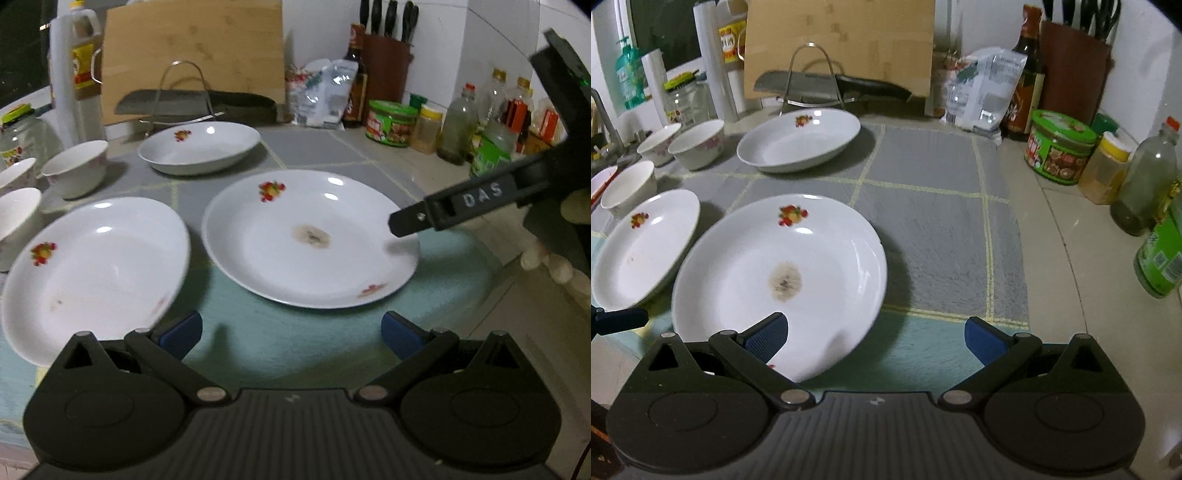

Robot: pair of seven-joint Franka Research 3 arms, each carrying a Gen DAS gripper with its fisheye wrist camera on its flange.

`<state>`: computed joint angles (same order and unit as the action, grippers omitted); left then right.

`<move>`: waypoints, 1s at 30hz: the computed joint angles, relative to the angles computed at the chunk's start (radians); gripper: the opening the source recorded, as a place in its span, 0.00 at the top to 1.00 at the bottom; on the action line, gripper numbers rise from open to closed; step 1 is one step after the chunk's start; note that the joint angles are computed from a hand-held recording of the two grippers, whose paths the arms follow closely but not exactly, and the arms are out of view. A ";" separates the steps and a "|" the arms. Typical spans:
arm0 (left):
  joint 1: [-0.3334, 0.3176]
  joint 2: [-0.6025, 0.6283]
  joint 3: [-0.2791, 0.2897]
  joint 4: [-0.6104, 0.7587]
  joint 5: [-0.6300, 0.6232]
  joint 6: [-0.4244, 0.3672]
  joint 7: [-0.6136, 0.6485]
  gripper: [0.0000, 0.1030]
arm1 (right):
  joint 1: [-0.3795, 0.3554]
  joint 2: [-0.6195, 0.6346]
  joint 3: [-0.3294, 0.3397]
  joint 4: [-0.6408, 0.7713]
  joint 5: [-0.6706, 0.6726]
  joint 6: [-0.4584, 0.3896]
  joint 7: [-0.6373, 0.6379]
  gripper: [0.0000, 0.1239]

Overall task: Organize plates and bowls
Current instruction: 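Move the right tool to the stained white plate and grasp its rim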

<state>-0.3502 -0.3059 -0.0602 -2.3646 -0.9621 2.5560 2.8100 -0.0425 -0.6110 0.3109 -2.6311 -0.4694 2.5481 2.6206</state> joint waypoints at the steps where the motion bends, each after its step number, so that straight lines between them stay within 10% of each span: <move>1: -0.001 0.002 -0.010 -0.004 0.004 0.014 -0.012 0.01 | 0.003 0.006 -0.015 -0.005 0.003 0.011 -0.015 0.17; 17: -0.068 0.054 -0.048 -0.027 0.058 0.208 -0.109 0.01 | 0.043 0.180 -0.166 0.030 0.169 0.182 -0.403 0.17; 30: -0.074 0.075 -0.035 -0.002 0.058 0.191 -0.090 0.00 | 0.042 0.198 -0.180 0.014 0.264 0.267 -0.623 0.17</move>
